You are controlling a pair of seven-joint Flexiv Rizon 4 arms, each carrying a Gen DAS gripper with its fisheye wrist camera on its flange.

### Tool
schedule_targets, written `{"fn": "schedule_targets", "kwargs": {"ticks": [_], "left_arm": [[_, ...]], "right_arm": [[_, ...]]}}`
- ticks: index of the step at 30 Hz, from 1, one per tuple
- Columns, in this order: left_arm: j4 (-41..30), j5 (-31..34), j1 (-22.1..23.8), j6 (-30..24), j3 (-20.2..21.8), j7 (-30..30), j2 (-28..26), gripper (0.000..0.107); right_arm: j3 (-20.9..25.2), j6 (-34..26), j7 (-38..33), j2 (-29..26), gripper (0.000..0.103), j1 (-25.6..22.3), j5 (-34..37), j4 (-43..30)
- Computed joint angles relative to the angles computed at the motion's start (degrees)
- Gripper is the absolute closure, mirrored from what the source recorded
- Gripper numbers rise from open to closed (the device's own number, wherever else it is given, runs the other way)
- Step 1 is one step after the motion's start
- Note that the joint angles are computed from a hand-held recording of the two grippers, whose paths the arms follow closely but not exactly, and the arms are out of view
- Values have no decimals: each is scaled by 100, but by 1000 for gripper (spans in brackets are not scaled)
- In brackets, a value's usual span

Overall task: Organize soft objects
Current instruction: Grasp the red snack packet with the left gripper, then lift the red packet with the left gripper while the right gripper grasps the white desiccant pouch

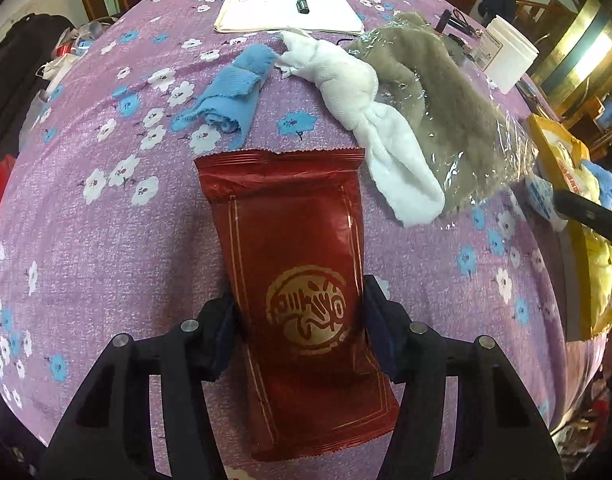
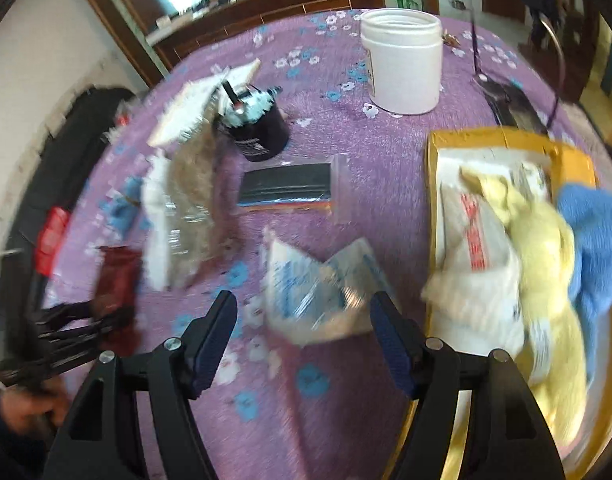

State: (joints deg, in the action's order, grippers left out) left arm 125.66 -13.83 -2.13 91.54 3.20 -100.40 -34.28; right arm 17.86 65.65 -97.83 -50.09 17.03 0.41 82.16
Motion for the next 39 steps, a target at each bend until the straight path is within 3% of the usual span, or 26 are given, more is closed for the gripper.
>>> {"fn": "schedule_targets", "kwargs": {"ticks": [3,5,6,8,10,11,13,17,21,27,30,33,39], "left_arm": [[56,40,-101,77,97,-25,13,50],[120,44,-73,149,65,-35,29,50],[136,55,-68,178,65,-25,30,50],[76,54,-104,218,86,-30,-19,50],[103,35,70,315,-108,-10,-23,51],[165,40,346,433,-412,44,-18,51],[186,42,525,489,-629,83,-21,52],[168,73,629,435,-832,195,-13,52],[97,92,547,330,-844,301,-30,52],[-3,41,410,254,-767,352,-76,52],[8,43,387,251,-752,388,-69,52],[89,57,492,302,-839,448,-37,52],[272,113,762,343,-1055,611,55,52]], "right_arm": [[-225,-464,231,-224,34,195,-176,-339],[-297,-466,291,-275,35,253,-224,-368],[-304,-342,301,-245,39,256,-216,-294],[-203,-151,231,-150,63,177,-162,-144],[-3,-96,122,-44,70,23,-33,-38],[154,-78,10,22,72,-103,81,40],[330,-81,-146,130,74,-251,258,172],[888,-278,-656,242,75,-654,821,288],[1079,-422,-1302,462,76,-745,1170,562],[995,-964,-2022,797,73,-527,1295,884],[869,-1220,-1944,867,70,-491,1574,773],[732,-1599,-1626,821,60,-478,1865,526],[603,-1942,-1949,982,59,-257,1812,702]]}}
